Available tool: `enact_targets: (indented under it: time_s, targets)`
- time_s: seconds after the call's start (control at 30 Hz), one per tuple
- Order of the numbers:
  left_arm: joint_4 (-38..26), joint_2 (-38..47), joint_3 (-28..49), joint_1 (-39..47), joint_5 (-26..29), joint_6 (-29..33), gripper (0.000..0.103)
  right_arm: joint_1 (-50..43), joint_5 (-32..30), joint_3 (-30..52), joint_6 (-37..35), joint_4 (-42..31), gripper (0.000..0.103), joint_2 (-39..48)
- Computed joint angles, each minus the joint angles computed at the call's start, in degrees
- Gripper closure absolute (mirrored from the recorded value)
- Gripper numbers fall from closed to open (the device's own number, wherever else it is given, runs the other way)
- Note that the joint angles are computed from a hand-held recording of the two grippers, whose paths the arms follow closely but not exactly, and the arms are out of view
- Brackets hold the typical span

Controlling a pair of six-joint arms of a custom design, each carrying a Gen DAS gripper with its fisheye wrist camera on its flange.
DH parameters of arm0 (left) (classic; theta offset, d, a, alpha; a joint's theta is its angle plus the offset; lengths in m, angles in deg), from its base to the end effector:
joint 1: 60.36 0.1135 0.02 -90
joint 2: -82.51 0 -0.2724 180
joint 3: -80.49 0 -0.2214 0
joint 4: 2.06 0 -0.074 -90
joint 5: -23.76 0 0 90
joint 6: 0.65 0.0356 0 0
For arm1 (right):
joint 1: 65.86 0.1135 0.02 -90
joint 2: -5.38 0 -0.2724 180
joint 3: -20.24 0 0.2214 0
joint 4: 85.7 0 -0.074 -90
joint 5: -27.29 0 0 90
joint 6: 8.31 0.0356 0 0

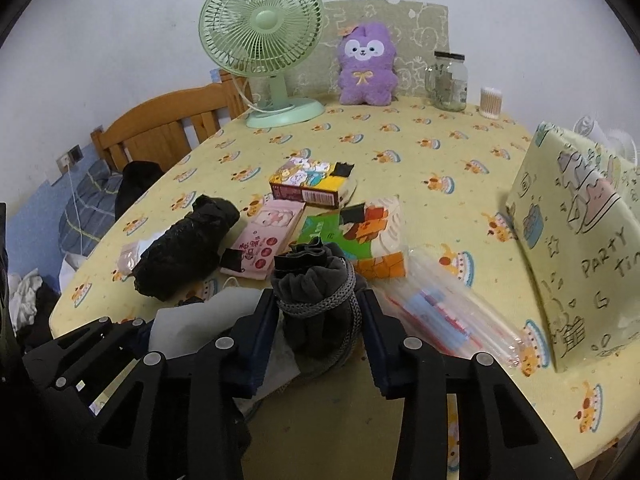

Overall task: Organize soft objects
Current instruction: 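Grasp the white cloth with the left gripper while the right gripper grasps the grey drawstring pouch, then carry the white cloth and grey pouch with both grippers toward the patterned box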

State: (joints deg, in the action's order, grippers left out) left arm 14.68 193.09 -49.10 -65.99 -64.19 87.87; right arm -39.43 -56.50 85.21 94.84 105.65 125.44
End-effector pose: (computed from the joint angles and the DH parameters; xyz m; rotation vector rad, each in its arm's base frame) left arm 0.3039 -0.0312 0.1011 0.1023 2.3282 -0.1038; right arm 0.3260 0.1578 0.0921 -0.2166 2.3289 0.2188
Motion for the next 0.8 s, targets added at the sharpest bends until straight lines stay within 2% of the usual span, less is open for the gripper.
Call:
enact_targets:
  time_s: [0.8]
  targets:
    - [-10.65,-10.19,5.95,-2.71,-2.20,-1.00,0.072,-1.64,2.72,1.61,-1.34,-6.90,0.059,-11.13]
